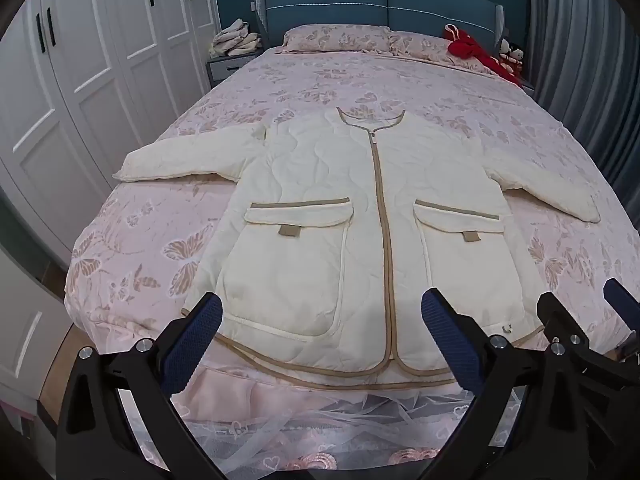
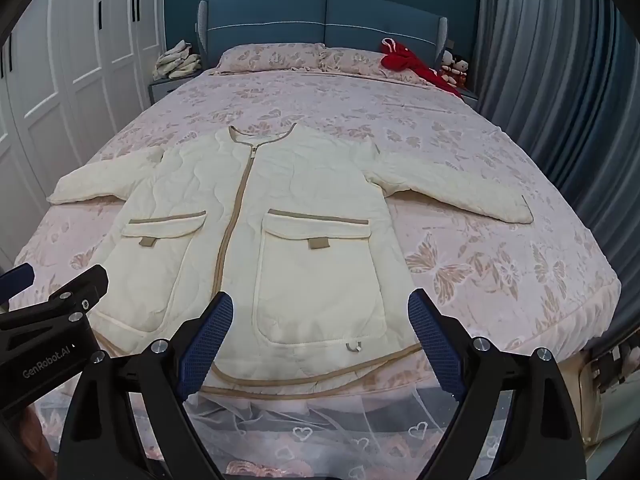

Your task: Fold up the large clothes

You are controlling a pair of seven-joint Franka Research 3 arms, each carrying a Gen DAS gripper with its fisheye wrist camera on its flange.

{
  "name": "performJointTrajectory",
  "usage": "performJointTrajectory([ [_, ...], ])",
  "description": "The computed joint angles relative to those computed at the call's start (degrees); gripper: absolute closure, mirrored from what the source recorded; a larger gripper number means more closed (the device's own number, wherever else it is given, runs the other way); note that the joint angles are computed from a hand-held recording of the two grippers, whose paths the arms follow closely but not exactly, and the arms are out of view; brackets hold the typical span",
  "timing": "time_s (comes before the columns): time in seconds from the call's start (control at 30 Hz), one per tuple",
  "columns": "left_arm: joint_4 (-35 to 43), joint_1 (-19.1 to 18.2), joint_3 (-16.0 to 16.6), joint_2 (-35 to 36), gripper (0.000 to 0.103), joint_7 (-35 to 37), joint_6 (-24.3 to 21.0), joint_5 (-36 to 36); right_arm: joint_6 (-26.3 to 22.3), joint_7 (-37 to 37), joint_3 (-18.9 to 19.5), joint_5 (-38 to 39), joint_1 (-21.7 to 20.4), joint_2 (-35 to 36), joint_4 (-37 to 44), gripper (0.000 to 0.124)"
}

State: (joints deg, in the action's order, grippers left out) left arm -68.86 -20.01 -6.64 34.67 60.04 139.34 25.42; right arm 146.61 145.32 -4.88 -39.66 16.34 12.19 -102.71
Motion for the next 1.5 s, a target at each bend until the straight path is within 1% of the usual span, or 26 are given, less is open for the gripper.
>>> performJointTrajectory([
  [0.07,-0.4,-0.1,0.2,-0.2,0.006,-0.2,0.3,0.3,0.1,0.0,-0.1,0.0,0.0,0.1,0.3,0.037],
  [0.1,0.0,0.5,-0.7,-0.1,0.006,-0.5,-0.3,1.1,0.0,0.0,-0.1,-0.1,0.0,0.2,0.5,0.037],
  [0.13,2.3,-0.5,0.4,1.0,0.006,0.4,-0.9,0.1,0.0,-0.1,-0.2,-0.1,0.0,0.3,0.6,0.037],
  [0.23,2.6,-0.3,0.1,1.0,0.006,0.6,-1.2,0.0,0.1,-0.2,-0.3,0.0,0.0,0.4,0.8,0.037],
  [0.27,3.6,-0.8,0.4,1.7,0.006,0.6,-2.1,0.4,0.1,-0.3,-0.3,-0.1,0.0,0.4,0.8,0.037],
  [0.3,3.7,-0.8,0.4,1.8,0.006,0.7,-2.2,0.3,-1.1,-2.7,-1.1,2.5,0.7,1.3,2.8,0.037],
  [0.33,4.0,-0.9,0.4,1.9,0.006,0.7,-2.4,0.4,-1.3,-2.5,0.0,2.0,-0.3,1.1,2.7,0.037],
  [0.47,6.4,-0.8,0.3,2.9,0.006,1.9,-3.5,-0.1,-1.3,-3.4,-0.5,2.5,-0.3,1.9,3.9,0.037],
  [0.67,8.5,-1.4,0.8,3.9,0.006,2.2,-4.5,-0.1,-1.6,-2.3,-1.0,1.0,0.4,1.7,4.4,0.037],
  [1.5,9.9,-1.8,1.0,4.6,0.006,2.5,-5.5,-0.3,-1.3,-2.5,-0.8,1.0,0.1,1.4,4.0,0.037],
])
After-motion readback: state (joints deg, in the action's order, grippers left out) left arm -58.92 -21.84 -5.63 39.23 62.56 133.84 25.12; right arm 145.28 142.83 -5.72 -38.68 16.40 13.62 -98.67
